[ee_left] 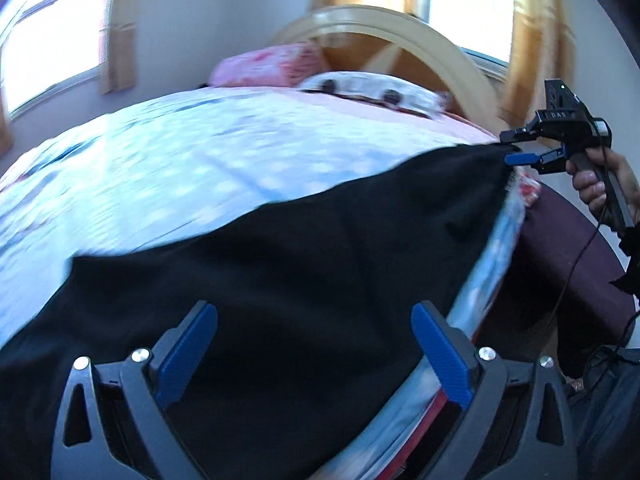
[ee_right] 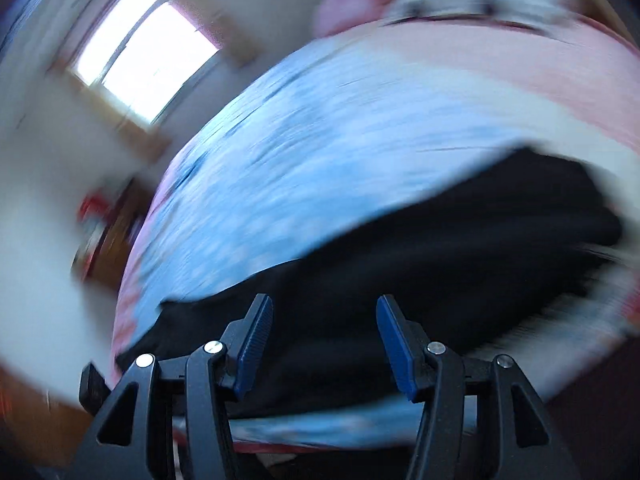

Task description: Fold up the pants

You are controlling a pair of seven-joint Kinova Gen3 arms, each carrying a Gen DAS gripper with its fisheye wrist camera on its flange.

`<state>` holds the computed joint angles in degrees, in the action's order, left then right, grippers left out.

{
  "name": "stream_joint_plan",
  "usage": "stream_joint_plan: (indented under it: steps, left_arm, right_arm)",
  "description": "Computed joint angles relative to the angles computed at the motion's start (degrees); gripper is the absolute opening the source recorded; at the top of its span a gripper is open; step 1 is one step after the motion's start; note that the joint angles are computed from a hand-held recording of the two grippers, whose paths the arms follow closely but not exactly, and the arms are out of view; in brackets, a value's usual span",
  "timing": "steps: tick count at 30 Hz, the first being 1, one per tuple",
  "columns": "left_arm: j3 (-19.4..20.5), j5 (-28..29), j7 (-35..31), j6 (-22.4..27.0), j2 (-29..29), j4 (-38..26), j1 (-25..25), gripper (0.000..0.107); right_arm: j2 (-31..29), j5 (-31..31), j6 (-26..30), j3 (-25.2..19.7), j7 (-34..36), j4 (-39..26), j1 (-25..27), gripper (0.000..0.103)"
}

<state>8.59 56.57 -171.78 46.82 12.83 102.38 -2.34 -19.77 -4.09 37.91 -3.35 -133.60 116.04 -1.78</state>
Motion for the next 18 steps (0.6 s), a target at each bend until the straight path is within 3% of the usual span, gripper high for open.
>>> stream_joint_plan:
  steps: [4,12,13,14,15,18]
  left_arm:
    - [1.7,-4.0,3.1,-0.9,2.0,-2.2,3.8,0.1]
    - [3.1,-9.4,7.1,-1.4,3.7,-1.4,4.8,0.1]
    - [3.5,-8.7,5.5,-1.8,3.4,-0.7,4.2,0.1]
    - [3.5,-8.6,4.9,-1.6,3.2,-0.4,3.9,0.1]
    - [3.6,-8.7,5.1,-2.0,3.3,-0.3,4.2,0.1]
    - [3.7,-8.6,5.2,-1.9,3.6,-0.5,4.2,0.1]
  right_arm:
    - [-5.4,-1.4,-0.7,4.6,-0.9,4.5,2.6,0.056]
    - [-3.2,-8.1,-9.6,12.4,3.3,8.7,1.9,0.054]
    - [-3.0,-8.5,-10.1,12.4,4.0,8.8,2.5,0.046]
    - [-2.3,-7.9,-10.3,11.4,3.7,8.4,3.1,0.022]
    - [-1.5,-6.9,-10.1,10.3,3.8,7.4,4.3,0.015]
    - [-0.8,-5.6,-10.7,9.8,6.1,5.1,4.2,0.009]
